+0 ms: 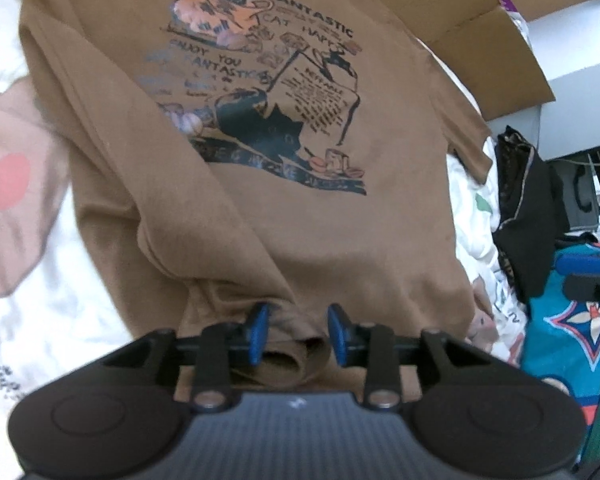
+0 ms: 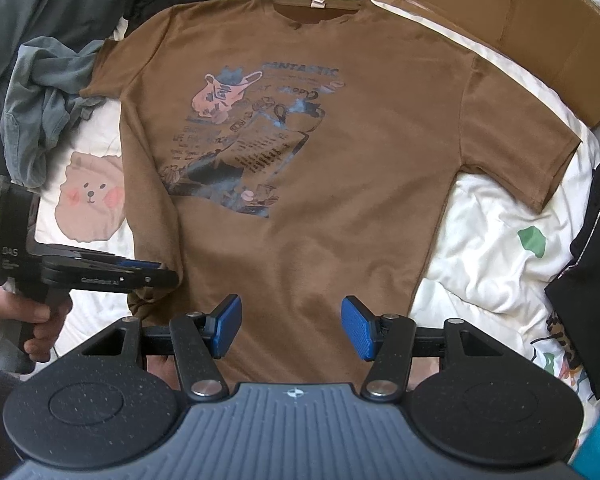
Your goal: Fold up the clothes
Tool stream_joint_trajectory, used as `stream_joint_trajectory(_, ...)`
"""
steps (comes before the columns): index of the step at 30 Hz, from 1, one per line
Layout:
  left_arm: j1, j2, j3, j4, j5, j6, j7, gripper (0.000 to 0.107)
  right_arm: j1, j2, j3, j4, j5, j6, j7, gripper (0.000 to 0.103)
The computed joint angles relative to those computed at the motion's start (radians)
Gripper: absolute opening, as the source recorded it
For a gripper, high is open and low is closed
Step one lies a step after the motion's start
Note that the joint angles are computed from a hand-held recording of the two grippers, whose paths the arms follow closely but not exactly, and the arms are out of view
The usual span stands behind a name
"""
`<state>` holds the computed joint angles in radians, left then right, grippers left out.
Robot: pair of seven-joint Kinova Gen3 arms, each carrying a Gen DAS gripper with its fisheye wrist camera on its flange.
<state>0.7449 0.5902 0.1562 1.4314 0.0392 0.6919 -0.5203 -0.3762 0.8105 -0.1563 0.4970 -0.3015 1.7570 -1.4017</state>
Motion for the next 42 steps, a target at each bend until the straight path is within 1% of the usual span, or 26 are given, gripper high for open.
stream_joint_trajectory(5,-0.017,0.026,0.01,0.013,0.027,-0.028,-0.005,0.035,-0.001,0.002,0.0,-0.005,0.0,0.003,-0.001,0.062)
stream_joint_trajectory(8,-0.016,0.035,0.002,0.018,0.036,-0.04,0.009,0.034,0.0,0.0,0.001,0.001,-0.001,-0.001,-0.006,0.062)
stream_joint_trajectory(14,-0.004,0.06,-0.011,0.004,0.027,-0.044,0.025,0.034,-0.001,0.001,0.003,0.004,0.004,0.001,-0.012,0.062)
stream_joint_trajectory(16,-0.012,0.06,-0.003,0.0,0.029,-0.033,0.017,0.033,-0.001,0.003,0.003,0.002,0.004,0.001,-0.013,0.062)
stream_joint_trajectory(18,-0.021,0.059,0.006,-0.006,0.034,-0.017,0.004,0.028,-0.001,0.004,0.002,0.0,0.003,0.001,-0.011,0.062)
stream_joint_trajectory(20,-0.034,0.046,0.016,-0.002,0.049,-0.009,-0.005,0.028,-0.002,0.004,0.001,-0.002,0.003,0.0,-0.01,0.062)
stream_joint_trajectory(23,-0.035,0.006,0.017,0.021,0.051,-0.023,-0.014,0.028,0.0,0.003,0.001,-0.002,0.0,-0.002,-0.012,0.062)
stream_joint_trajectory(27,-0.008,-0.071,-0.013,0.084,0.032,-0.071,0.041,0.028,0.0,0.002,0.003,0.003,0.003,-0.003,-0.013,0.062)
stream_joint_trajectory(29,0.019,-0.105,-0.043,0.115,-0.001,-0.091,0.098,0.028,-0.001,0.002,0.004,0.004,0.005,-0.001,-0.015,0.062)
stream_joint_trajectory(31,0.048,-0.124,-0.074,0.128,-0.047,-0.074,0.166,0.028,0.0,-0.001,0.003,0.007,0.004,-0.004,-0.016,0.062)
stream_joint_trajectory(33,0.061,-0.125,-0.092,0.132,-0.082,-0.031,0.236,0.028,0.0,-0.005,0.002,0.015,0.004,-0.009,-0.015,0.062)
stream_joint_trajectory(38,0.004,-0.098,-0.041,0.159,-0.054,-0.039,0.278,0.028,-0.006,-0.001,0.003,0.014,0.009,-0.003,-0.014,0.062)
stream_joint_trajectory(42,-0.007,-0.075,-0.032,0.164,-0.034,-0.069,0.301,0.028,-0.01,0.004,0.004,0.003,0.011,0.004,-0.017,0.062)
